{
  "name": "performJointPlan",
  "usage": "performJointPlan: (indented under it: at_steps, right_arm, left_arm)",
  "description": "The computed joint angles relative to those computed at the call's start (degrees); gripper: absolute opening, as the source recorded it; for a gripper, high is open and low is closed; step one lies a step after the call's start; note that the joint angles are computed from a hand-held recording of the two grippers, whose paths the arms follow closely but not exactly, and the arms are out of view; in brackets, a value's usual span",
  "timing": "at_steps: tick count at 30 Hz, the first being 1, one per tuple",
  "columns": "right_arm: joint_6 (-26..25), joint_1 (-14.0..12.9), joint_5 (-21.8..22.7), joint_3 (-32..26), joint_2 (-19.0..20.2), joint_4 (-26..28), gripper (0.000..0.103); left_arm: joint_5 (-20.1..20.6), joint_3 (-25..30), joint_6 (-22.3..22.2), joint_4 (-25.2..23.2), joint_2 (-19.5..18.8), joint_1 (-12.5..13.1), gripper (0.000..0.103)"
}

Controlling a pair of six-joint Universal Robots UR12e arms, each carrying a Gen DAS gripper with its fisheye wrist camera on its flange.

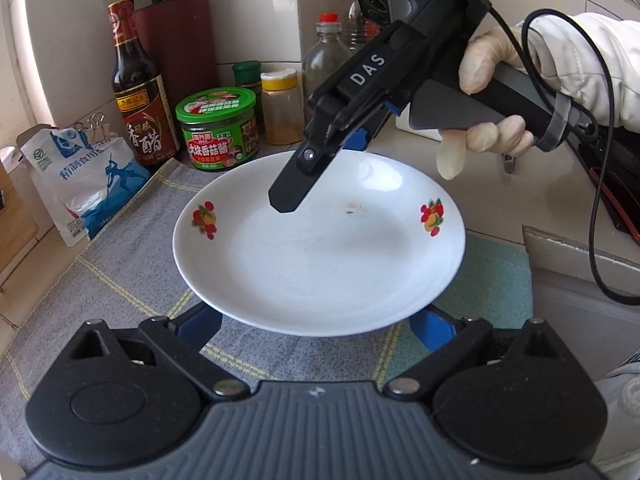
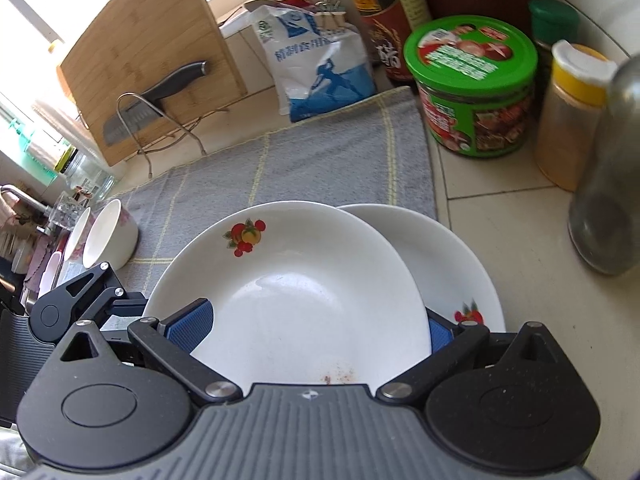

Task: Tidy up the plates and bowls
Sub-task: 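Lower the held plate onto the stacked plates with the right tool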

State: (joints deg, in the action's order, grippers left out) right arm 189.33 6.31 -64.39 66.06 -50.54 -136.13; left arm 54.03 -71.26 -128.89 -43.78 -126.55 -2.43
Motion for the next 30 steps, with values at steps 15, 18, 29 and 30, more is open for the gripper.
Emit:
performJointPlan:
  at_steps: [15,18,29,30]
  right_arm:
    - [2.5,-0.5,-1.5,3.1,-1.7,-2.2,0.103]
    - [3.1,-0.5,-1.5,3.8,-2.0,-2.8,0.103]
    - [5.2,-0.6,-2.2,6.6,-3.6,-5.4,0.103]
    - [5.4,-0.6,-2.3,6.9,-3.8,-5.9,0.103]
  left_arm:
    - [-0.1,2.6,1.7,-3.1,-1.5,-0.6,0.099]
    - [-0.2,3.0,2.1,-3.5,-1.8,-0.6,0.099]
    - [-1.3,4.3,2.6,-5.6,-2.6,-0.5,0.102]
    - [-1.3,4.3,2.6,-5.6,-2.6,-0.5,0.102]
